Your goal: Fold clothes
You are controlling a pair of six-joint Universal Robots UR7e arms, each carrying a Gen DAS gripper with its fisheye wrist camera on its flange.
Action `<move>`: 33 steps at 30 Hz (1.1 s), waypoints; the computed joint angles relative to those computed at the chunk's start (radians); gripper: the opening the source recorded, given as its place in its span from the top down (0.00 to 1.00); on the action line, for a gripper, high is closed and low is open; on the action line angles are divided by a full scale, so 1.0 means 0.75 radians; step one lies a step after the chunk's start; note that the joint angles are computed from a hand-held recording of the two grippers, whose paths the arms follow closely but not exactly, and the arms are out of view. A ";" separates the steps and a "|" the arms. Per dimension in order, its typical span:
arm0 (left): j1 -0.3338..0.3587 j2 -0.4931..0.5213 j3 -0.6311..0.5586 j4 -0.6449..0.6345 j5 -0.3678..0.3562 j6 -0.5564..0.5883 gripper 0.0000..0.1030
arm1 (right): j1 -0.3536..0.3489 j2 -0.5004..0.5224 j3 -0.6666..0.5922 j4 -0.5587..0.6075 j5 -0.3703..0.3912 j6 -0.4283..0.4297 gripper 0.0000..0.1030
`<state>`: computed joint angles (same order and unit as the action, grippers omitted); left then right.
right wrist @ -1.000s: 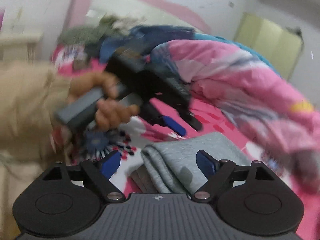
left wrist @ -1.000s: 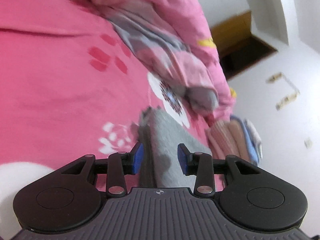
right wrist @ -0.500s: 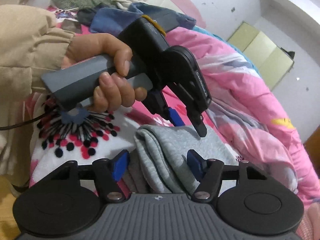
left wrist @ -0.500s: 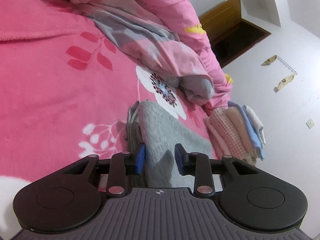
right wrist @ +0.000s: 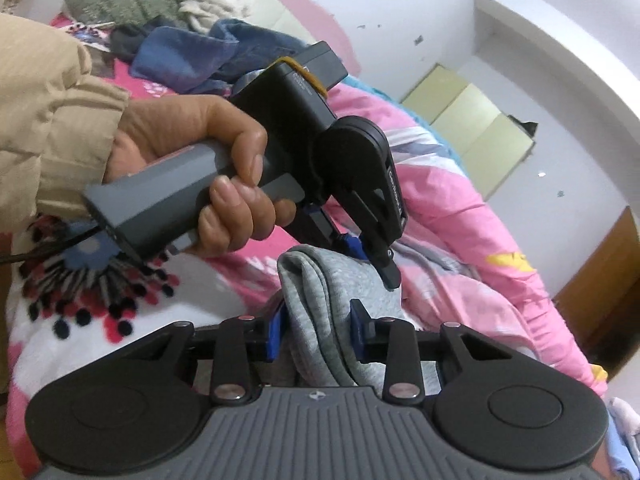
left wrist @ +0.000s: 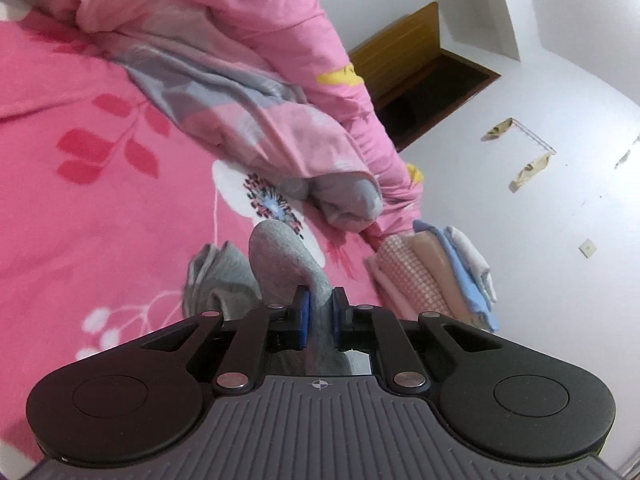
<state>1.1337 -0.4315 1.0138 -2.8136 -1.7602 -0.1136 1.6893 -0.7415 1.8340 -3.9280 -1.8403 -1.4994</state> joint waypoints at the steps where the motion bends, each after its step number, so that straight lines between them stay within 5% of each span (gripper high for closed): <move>1: 0.001 0.000 -0.003 0.011 0.017 -0.009 0.91 | -0.003 0.009 -0.008 -0.008 0.005 -0.003 0.66; 8: 0.030 -0.020 0.013 0.108 0.124 -0.048 0.92 | -0.025 0.092 -0.022 -0.092 0.031 -0.091 0.62; 14: 0.046 -0.037 0.021 0.157 0.080 -0.063 0.90 | -0.003 0.017 0.049 -0.007 -0.022 0.026 0.37; 18: 0.052 -0.060 0.038 0.165 0.083 -0.118 0.88 | -0.014 -0.190 0.182 0.183 0.048 0.339 0.35; 22: 0.007 -0.133 0.199 -0.040 0.251 -0.017 0.87 | -0.070 -0.366 0.256 0.235 0.087 0.715 0.35; 25: -0.053 -0.187 0.366 -0.296 0.407 0.195 0.87 | -0.132 -0.447 0.267 0.193 0.068 0.991 0.37; 28: -0.102 -0.236 0.521 -0.489 0.436 0.423 0.86 | -0.204 -0.516 0.289 0.190 0.091 1.228 0.48; 33: -0.192 -0.249 0.699 -0.681 0.556 0.869 0.78 | -0.320 -0.540 0.309 0.348 0.158 1.371 0.48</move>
<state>0.9898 -0.6183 1.5379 -3.3245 -1.3434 0.5380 1.4491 -1.1465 2.0660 -3.6672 -1.7219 -0.4712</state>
